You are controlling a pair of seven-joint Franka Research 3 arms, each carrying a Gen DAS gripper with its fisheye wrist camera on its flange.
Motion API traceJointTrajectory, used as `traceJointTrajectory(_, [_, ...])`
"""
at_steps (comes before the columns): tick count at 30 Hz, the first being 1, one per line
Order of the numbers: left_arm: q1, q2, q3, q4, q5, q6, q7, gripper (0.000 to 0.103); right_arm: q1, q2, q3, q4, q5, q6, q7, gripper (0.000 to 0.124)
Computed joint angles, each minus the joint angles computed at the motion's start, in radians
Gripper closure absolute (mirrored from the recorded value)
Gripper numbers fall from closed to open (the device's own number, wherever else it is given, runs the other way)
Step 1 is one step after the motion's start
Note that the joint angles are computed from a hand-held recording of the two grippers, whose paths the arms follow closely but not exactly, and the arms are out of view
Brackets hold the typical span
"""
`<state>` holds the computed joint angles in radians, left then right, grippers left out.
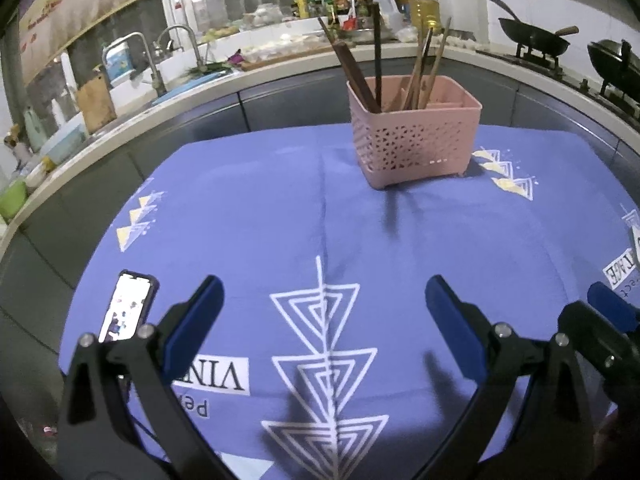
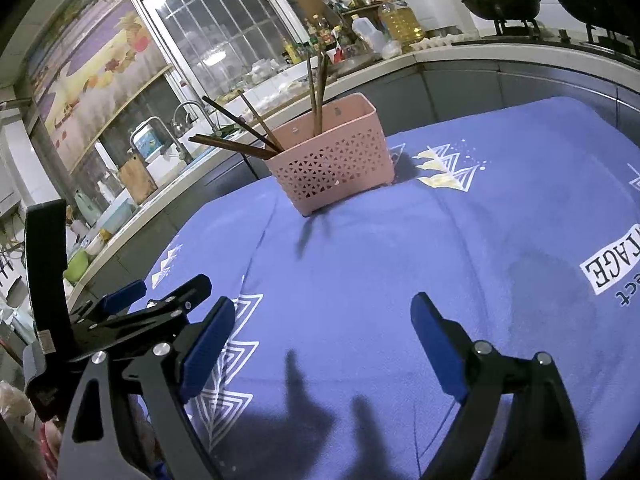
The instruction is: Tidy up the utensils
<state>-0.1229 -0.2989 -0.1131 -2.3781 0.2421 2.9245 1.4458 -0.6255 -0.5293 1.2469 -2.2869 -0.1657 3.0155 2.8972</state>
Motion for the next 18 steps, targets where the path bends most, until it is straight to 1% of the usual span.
traceJointTrajectory(6, [0.001,0.006,0.001,0.006,-0.003,-0.011,-0.001,0.006,-0.004,0.015,0.004,0.002,-0.004,0.006,-0.003,0.035])
traceJointTrajectory(11, [0.011,0.004,-0.005,0.002,0.011,-0.002,-0.007,0.006,0.001,0.022,0.002,0.001,-0.007,0.007,-0.004,0.035])
traceJointTrajectory(18, [-0.001,0.0,0.007,-0.002,-0.006,0.002,0.01,0.006,-0.005,0.029,0.01,0.008,-0.01,0.006,-0.006,0.035])
